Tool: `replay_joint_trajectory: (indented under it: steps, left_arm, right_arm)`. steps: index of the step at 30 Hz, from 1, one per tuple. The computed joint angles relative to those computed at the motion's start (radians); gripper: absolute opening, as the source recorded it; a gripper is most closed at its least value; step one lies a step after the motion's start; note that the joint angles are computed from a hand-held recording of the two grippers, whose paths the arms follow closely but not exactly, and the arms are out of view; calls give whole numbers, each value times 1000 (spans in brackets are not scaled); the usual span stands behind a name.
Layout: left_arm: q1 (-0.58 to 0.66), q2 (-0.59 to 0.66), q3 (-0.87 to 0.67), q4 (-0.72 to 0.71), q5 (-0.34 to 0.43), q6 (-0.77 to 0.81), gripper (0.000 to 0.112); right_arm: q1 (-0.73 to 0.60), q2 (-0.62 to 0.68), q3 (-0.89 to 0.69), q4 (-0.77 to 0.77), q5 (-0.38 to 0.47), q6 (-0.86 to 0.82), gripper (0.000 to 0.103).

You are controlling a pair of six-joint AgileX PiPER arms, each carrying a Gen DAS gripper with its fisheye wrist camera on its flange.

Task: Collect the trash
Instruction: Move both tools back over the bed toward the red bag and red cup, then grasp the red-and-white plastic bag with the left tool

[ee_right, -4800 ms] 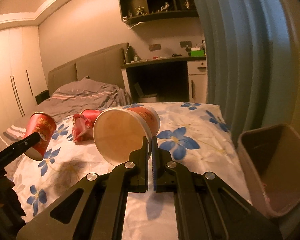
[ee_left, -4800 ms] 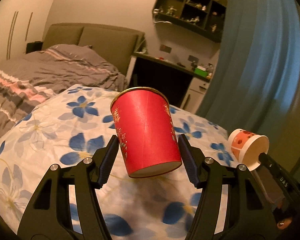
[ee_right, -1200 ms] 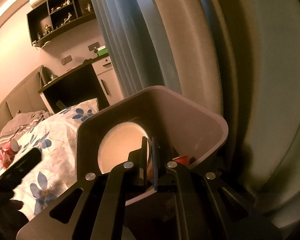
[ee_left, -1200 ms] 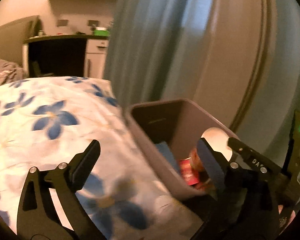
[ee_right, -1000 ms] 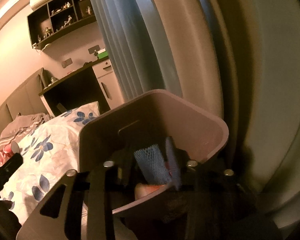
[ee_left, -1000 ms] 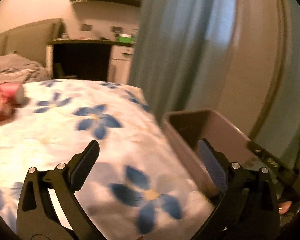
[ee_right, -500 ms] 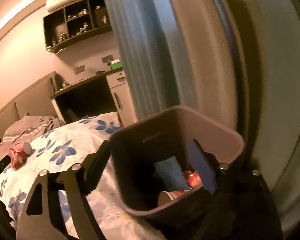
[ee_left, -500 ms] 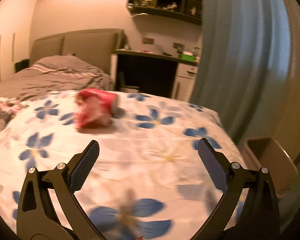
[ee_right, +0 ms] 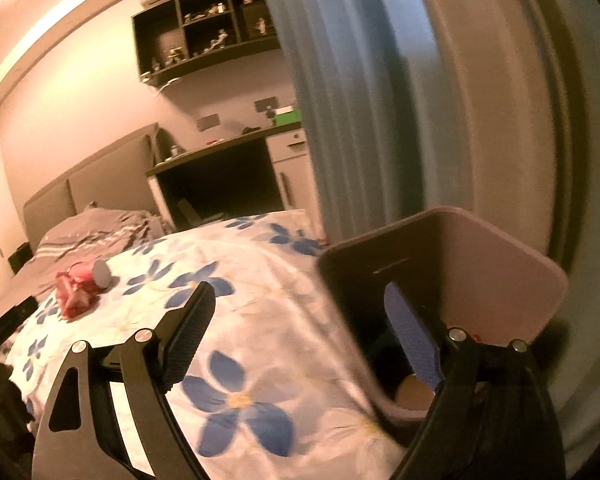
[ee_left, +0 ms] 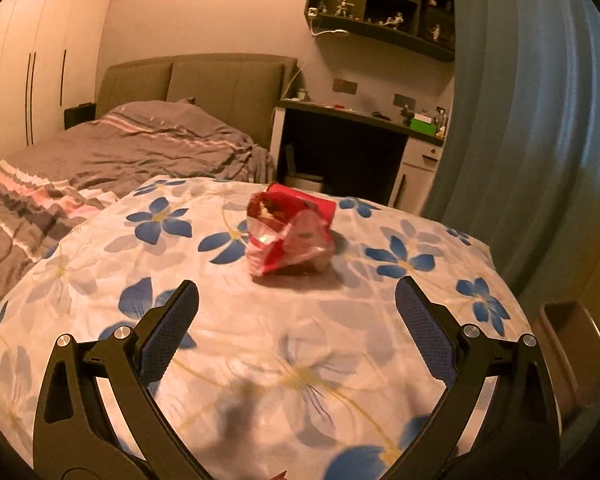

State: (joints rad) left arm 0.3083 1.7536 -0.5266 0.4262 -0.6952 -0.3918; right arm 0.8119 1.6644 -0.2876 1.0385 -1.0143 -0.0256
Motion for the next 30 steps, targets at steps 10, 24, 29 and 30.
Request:
replay_joint_trajectory:
  steps: [10, 24, 29, 30]
  left_arm:
    - [-21, 111, -260, 120, 189, -176, 97]
    - [23, 308, -599, 945, 286, -1020, 76]
    - [66, 313, -590, 972, 206, -1006, 52]
    - [76, 313, -582, 969, 188, -990, 50]
  right_arm:
    - [20, 48, -140, -30, 59, -82, 84]
    - [6, 120, -321, -83, 161, -191, 84]
    - [16, 149, -385, -75, 194, -237, 84]
    - [20, 155, -395, -73, 199, -244, 84]
